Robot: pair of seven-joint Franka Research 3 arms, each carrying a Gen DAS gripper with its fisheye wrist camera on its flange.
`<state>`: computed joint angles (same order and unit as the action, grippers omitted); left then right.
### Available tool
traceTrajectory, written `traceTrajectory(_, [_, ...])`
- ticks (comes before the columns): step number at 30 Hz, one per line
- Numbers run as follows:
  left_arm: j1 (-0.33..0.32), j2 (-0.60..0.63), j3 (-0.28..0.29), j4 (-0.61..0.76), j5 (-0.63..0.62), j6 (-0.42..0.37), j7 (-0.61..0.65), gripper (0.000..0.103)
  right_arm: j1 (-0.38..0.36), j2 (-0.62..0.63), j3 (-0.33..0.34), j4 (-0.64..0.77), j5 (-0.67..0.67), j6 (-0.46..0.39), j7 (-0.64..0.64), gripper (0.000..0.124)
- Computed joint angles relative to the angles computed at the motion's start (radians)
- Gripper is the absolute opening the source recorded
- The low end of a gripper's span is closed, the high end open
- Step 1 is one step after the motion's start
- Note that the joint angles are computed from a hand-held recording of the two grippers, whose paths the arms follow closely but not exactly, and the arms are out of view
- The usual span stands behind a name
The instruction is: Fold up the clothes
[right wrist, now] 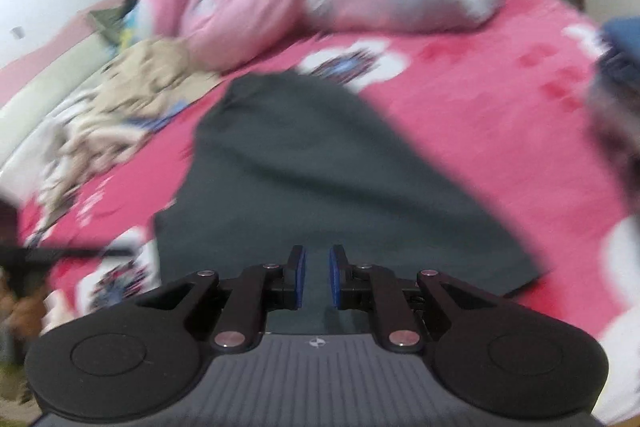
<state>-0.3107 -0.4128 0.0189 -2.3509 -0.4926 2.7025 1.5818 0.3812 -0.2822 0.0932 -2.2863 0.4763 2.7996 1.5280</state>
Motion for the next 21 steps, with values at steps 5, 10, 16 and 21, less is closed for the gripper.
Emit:
traceTrajectory(5, [0.05,0.069,-0.008,0.055,0.029,-0.03,-0.049,0.034,0.096,0.025,0.001,0.0,0.112,0.03,-0.118,0.014])
traceTrajectory(10, [0.067,0.074,-0.002,0.023,-0.01,-0.037,-0.037,0.025,0.153,0.053,-0.006,0.001,0.241,-0.025,-0.209,0.014])
traceTrajectory(16, [0.057,0.056,0.023,0.003,-0.096,-0.036,0.048,0.025,0.1,0.029,0.096,-0.034,-0.006,0.002,-0.102,0.014])
traceTrajectory(21, [0.062,0.051,0.006,-0.018,-0.094,0.004,0.087,0.025,-0.039,0.039,0.246,-0.022,-0.455,0.095,0.102,0.015])
